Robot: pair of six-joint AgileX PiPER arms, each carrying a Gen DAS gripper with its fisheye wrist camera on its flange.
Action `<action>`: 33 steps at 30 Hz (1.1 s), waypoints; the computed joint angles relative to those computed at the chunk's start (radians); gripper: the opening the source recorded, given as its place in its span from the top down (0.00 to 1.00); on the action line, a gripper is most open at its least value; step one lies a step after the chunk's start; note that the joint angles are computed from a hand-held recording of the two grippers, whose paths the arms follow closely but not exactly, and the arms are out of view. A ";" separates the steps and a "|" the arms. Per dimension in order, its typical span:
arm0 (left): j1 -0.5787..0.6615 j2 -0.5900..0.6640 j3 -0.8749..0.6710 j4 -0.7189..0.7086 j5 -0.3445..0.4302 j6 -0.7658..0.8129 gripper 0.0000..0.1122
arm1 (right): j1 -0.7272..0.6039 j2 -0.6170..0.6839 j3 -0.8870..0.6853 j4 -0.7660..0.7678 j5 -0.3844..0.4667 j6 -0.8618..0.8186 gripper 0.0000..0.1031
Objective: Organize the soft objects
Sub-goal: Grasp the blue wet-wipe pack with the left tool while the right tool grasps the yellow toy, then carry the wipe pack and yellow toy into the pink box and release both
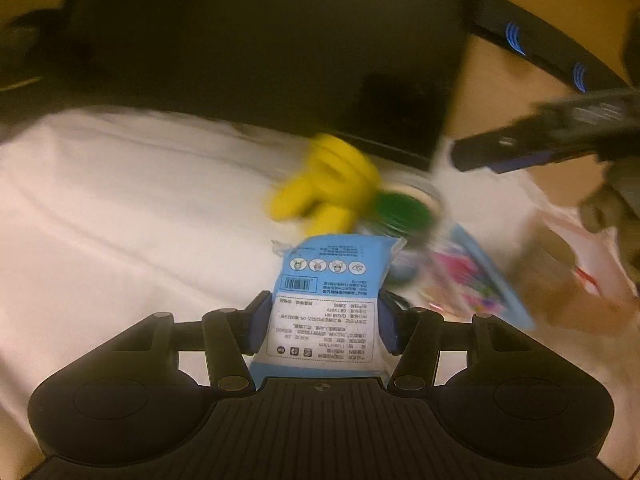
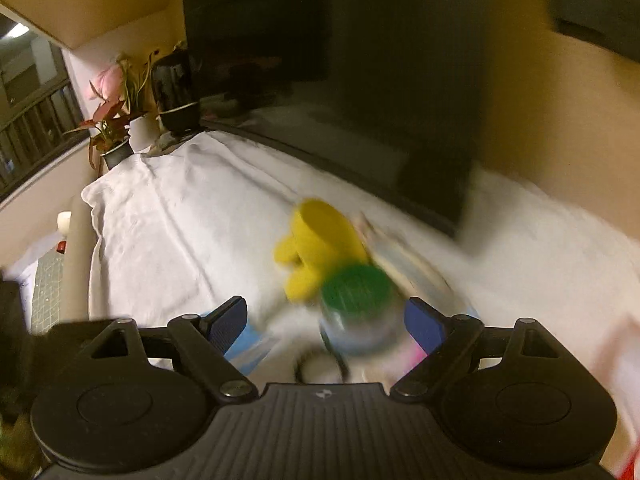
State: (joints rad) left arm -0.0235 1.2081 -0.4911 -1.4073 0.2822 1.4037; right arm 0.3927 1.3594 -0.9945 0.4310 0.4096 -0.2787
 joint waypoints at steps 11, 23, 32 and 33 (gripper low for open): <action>0.227 0.097 -0.120 -0.021 0.053 -0.077 0.47 | 0.073 0.637 -0.834 -0.247 0.416 0.275 0.89; -0.013 0.233 -0.424 0.456 -0.105 -0.607 0.47 | -0.208 0.128 -0.541 0.198 0.435 -0.104 0.91; -0.392 0.273 -0.507 0.868 -0.146 -1.090 0.47 | -0.682 -0.116 -0.373 0.437 0.635 -0.376 0.91; -0.434 0.287 -0.525 0.886 -0.142 -1.111 0.47 | -0.754 -0.138 -0.347 0.462 0.662 -0.408 0.91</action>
State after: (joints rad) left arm -0.4574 1.4946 -1.0157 -0.5210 0.1405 0.2930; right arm -0.3609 1.2212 -1.3416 0.8930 1.0711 -0.6866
